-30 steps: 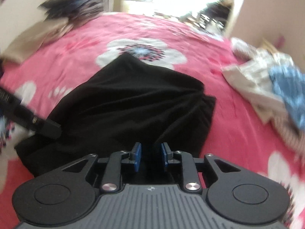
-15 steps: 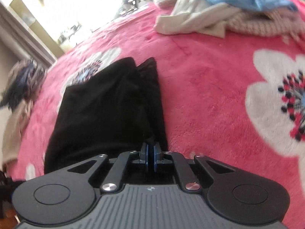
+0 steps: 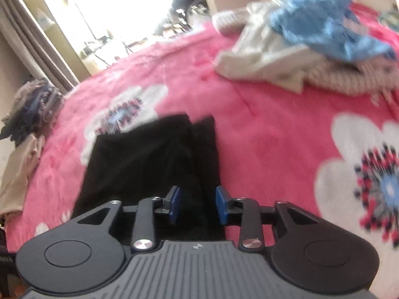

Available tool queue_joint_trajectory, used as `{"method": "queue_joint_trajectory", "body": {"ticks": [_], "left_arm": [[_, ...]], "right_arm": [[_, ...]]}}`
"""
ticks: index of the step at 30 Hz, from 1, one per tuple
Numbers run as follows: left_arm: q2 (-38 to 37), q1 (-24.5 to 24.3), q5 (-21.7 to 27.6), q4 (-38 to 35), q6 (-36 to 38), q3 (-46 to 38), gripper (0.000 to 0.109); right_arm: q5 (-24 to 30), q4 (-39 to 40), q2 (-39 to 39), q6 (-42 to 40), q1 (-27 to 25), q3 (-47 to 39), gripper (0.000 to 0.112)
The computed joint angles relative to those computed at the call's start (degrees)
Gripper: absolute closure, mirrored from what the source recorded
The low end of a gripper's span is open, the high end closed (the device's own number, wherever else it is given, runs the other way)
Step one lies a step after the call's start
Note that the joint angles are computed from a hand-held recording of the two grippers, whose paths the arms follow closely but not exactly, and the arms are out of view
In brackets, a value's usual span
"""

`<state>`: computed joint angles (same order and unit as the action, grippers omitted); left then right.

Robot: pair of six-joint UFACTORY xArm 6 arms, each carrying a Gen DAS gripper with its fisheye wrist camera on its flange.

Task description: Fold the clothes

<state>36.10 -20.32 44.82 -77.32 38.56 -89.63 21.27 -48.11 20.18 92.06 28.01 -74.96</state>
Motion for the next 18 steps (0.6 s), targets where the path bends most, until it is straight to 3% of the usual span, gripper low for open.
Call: {"method": "queue_joint_trajectory", "body": {"ticks": [7,9,11,14,18], "left_arm": [[0.51,0.16,0.59,0.05,-0.54,-0.68,0.066],[0.74,0.28,0.93,-0.03,-0.64,-0.94,0.066],[1.00,0.47,1.38,-0.24,-0.79,-1.19,0.066],[1.46,0.86,2.14,-0.80,-1.17,-1.54,0.066],[1.48,1.04,2.54,-0.47,-1.28,-1.63,0.066]], "right_arm": [[-0.81,3.56,12.02,-7.58,-3.23,-14.42,0.078],[-2.41,6.95,14.54,-10.45,-4.04,-16.50,0.098],[-4.89,4.85,15.32,-7.02,-4.88,-16.65,0.110],[-4.97,-2.00,15.23,0.73,-5.52,-16.58,0.110],[-3.49,0.00,16.36,3.91,-6.20,-16.55,0.112]]}}
